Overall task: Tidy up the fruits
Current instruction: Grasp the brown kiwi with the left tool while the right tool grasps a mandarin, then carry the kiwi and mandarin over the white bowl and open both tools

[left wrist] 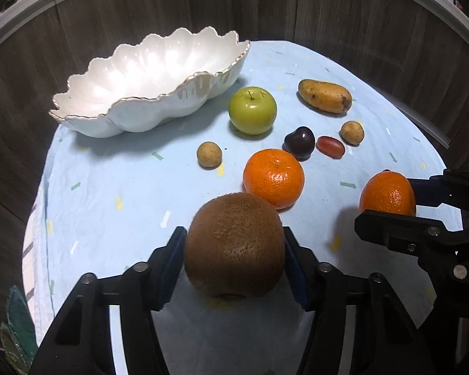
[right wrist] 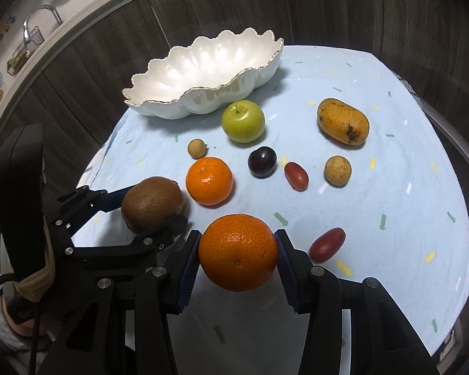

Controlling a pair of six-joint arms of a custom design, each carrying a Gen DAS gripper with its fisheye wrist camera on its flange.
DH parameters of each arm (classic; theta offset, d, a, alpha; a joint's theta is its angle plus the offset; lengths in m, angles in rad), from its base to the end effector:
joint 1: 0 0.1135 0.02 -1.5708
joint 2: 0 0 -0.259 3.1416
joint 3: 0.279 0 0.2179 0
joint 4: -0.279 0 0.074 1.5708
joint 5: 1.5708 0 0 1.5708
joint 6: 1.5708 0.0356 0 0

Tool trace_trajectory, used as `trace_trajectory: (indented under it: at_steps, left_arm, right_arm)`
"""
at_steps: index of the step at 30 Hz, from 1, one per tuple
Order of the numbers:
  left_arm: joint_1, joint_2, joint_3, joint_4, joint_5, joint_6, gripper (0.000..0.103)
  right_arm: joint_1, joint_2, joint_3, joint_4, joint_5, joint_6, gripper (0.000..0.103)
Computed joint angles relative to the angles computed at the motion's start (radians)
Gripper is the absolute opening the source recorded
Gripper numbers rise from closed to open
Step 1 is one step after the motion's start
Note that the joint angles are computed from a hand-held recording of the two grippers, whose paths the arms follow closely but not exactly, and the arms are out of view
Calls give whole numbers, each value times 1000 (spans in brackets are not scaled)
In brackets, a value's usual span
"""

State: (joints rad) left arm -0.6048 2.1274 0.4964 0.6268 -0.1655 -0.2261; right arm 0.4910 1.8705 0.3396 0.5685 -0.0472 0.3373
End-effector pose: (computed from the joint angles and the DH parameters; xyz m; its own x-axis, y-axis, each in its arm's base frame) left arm 0.2194 -0.1445 0.0286 -0.7858 0.2744 -0.5543 0.3201 0.9473 0.0151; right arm 0.1997 0.1087 0.0641 -0.8466 -0.0778 -0.5265 -0.2274 0.9473 0.2257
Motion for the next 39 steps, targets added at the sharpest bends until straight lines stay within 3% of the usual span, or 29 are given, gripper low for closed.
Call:
trace_trajectory:
  at_steps: [9,18,39]
  left_arm:
    - [-10,-11,-17,10,-12,-15,54]
    - [-32,-116,-83,2,-48,-38,54]
    - [-2,-465,-162,-183,-111,-55,54]
  right_arm:
    - [-10,-1,-2,4,-7,0,48]
    - [15,-84,-18,-30,20,7,48]
    - [100,-275,42,-200,95,9,48]
